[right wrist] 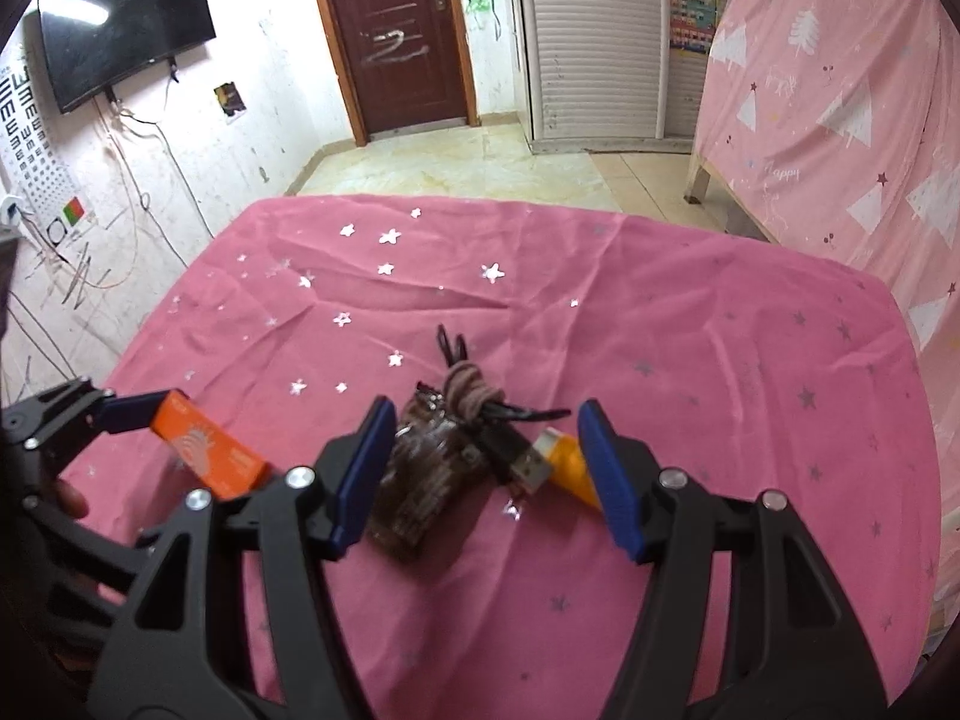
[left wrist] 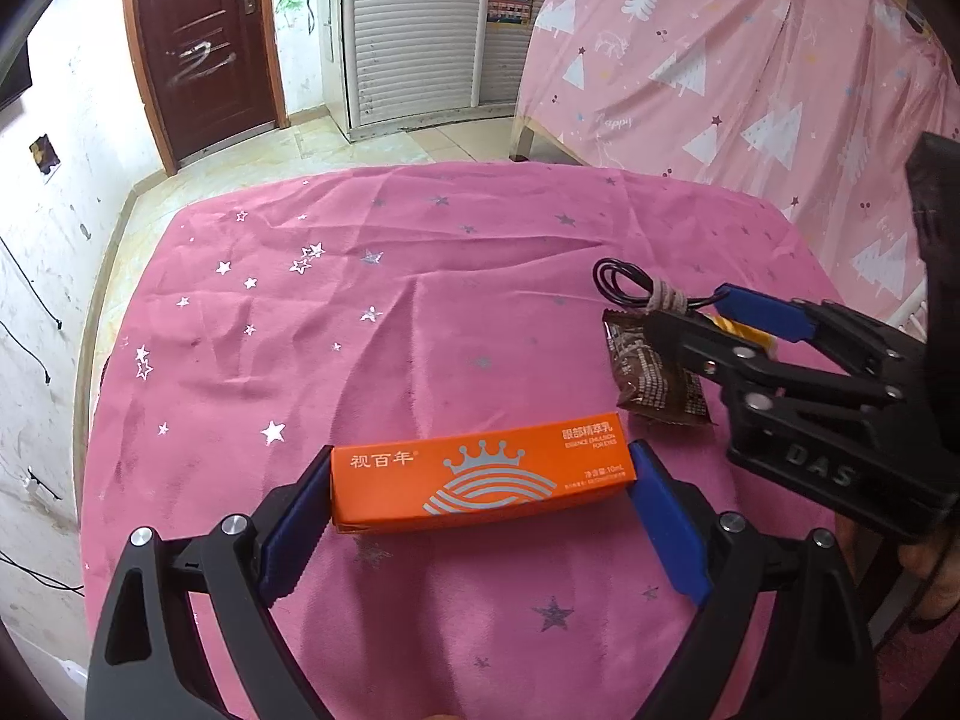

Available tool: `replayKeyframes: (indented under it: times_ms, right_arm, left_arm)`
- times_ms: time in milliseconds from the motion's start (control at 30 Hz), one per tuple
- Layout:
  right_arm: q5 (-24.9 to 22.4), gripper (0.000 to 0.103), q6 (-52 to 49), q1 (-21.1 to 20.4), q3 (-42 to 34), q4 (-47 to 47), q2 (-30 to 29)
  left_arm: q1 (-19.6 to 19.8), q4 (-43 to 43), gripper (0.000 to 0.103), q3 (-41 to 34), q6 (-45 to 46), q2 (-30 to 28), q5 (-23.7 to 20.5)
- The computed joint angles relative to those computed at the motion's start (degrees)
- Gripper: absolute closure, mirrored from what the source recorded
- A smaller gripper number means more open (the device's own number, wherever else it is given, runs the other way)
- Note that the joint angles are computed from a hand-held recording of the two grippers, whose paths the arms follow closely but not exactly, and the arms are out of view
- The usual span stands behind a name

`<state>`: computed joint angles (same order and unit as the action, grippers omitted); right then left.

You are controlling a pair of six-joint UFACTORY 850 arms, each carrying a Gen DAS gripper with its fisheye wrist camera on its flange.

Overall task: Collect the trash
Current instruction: 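Grasp the long orange box with left tool while right tool grasps the black cable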

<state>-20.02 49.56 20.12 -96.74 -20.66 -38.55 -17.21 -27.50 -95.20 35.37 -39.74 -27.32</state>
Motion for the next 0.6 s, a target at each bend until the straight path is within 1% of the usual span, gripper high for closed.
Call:
replayKeyframes:
  times_ms: [33,100,167,233,333,433,600]
  right_arm:
    - [-0.5,0.043,0.3,0.0,-0.6,-0.2,-0.5]
    - [-0.7,0.047,-0.2,-0.2,-1.4,0.8,-1.2]
    - [-1.3,0.058,0.0,-0.2,-2.2,0.9,-1.8]
    - [-1.9,0.062,-0.3,-0.3,-3.1,1.2,-2.4]
    - [-1.6,0.065,-1.6,-0.4,-3.2,2.1,-2.5]
    - [-1.0,0.067,-0.1,-0.4,-3.1,0.9,-2.4]
    - [0.9,0.067,4.5,-0.3,-1.2,-3.1,-0.8]
  left_arm:
    - [0.1,-0.1,0.017,-0.3,0.1,-0.2,-0.3]
    - [0.2,-0.3,0.017,-0.4,0.4,-0.2,-0.3]
    - [0.3,-0.4,0.017,-0.6,0.6,-0.4,-0.4]
    - [0.4,-0.4,0.017,-0.8,0.7,-0.6,-0.6]
    - [0.4,-0.5,0.017,-1.0,0.8,-0.7,-0.7]
    - [0.2,-0.2,0.017,-1.0,0.5,-0.6,-0.4]
    - [0.0,-0.4,0.017,0.0,0.7,0.7,0.9]
